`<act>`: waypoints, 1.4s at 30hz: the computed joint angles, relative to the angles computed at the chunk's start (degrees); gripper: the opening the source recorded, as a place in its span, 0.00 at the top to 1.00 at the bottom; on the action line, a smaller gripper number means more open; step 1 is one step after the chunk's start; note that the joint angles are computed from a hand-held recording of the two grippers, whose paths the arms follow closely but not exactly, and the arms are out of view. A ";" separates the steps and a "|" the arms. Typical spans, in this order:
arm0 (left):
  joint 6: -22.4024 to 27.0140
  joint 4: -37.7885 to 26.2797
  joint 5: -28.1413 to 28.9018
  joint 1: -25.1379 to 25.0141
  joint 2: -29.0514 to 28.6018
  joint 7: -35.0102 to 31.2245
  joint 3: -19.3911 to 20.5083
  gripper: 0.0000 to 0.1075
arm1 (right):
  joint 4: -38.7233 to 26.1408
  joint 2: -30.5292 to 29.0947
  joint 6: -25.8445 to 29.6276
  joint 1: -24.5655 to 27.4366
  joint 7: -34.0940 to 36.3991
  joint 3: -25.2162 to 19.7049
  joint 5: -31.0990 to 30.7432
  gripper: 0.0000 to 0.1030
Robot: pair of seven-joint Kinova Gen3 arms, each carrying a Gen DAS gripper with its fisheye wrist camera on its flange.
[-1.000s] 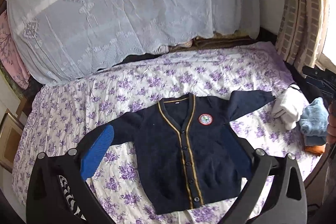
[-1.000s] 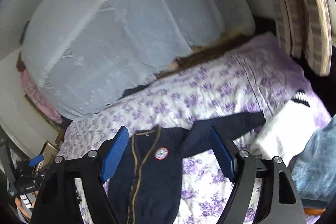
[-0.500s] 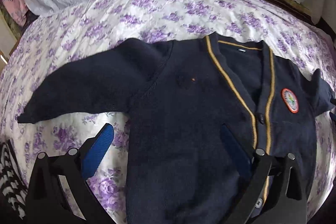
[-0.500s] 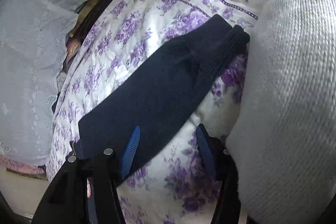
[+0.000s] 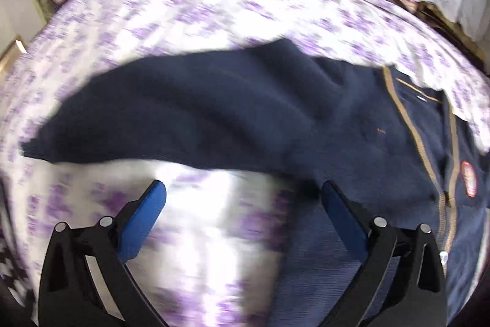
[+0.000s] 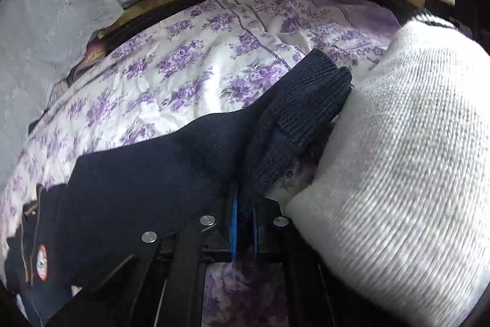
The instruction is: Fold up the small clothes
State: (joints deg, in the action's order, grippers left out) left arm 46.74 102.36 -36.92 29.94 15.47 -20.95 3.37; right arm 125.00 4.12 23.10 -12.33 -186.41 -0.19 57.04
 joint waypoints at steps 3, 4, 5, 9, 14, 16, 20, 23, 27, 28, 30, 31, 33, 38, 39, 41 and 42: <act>1.19 0.94 -0.70 -1.36 -1.49 0.91 -1.22 0.08 | -0.41 -2.22 1.84 3.32 3.80 -3.86 -5.23 0.91; 0.53 1.60 -0.24 -2.50 -2.39 0.94 -1.36 0.08 | -0.35 -3.32 3.21 3.22 4.20 -4.79 -5.28 0.87; -0.57 2.41 0.19 -3.80 -3.28 0.78 -1.48 0.08 | -0.20 -4.74 5.25 3.38 3.81 -6.72 -4.40 0.80; -0.03 3.17 -0.86 -6.69 -4.82 0.55 -1.46 0.08 | 1.26 -10.01 6.61 11.07 1.47 -16.96 0.00 0.65; 5.70 0.80 -5.55 -6.75 -2.17 1.60 -2.14 0.08 | -0.25 -12.12 -0.85 15.66 11.10 -14.52 -7.19 0.64; 3.58 0.92 -3.90 -9.07 -2.61 1.47 -2.24 0.08 | -1.30 -9.95 -5.50 14.06 15.76 -11.31 -10.49 0.68; 4.77 -0.75 -3.45 -9.88 -0.65 2.14 -2.91 0.08 | -6.38 -1.57 -8.55 14.97 24.62 -14.08 -15.65 0.71; 5.81 -1.68 -2.74 -11.29 1.96 0.21 -4.11 0.08 | -10.74 5.95 -5.20 9.22 29.66 -10.30 -18.27 0.73; 6.10 0.36 -2.47 -12.87 0.07 2.07 -5.97 0.08 | -7.90 6.45 -6.51 1.87 26.41 -0.12 -16.08 0.97; 7.80 0.76 -4.57 -11.46 -0.06 4.09 -7.11 0.08 | -7.45 5.83 -5.83 -0.55 25.35 2.53 -15.28 1.00; 8.51 1.81 -6.30 -11.83 -1.13 5.34 -6.59 0.08 | -6.53 4.35 -5.11 -3.70 23.49 5.13 -12.55 0.98; 7.48 2.40 -6.12 -13.01 -2.09 4.57 -5.53 0.08 | -5.68 3.17 -5.58 -5.88 21.19 6.82 -10.32 0.94; 4.03 4.44 -8.06 -12.81 -4.37 5.21 -4.36 0.09 | -4.68 1.06 -7.53 -7.54 17.22 7.80 -5.67 0.94; 3.39 1.64 -9.71 -11.21 0.77 2.15 -3.30 0.08 | -8.32 4.34 -4.67 -9.02 12.68 5.46 4.20 0.62; 2.71 1.30 -7.46 -12.65 1.61 1.53 -2.79 0.08 | -8.99 5.35 -2.34 -11.33 12.87 7.73 6.53 0.62; 1.32 1.94 -4.66 -14.05 0.68 1.64 -3.14 0.08 | -9.24 6.57 2.32 -15.41 12.56 13.04 11.19 0.58; 1.81 2.04 -4.11 -13.84 0.09 1.77 -3.59 0.08 | -8.87 6.89 4.66 -17.26 12.02 15.69 13.52 0.49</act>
State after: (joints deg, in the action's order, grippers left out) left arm 48.55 104.40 -41.03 16.10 15.55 -19.19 -0.22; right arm 116.14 11.00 27.75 -29.59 -174.39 15.50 70.56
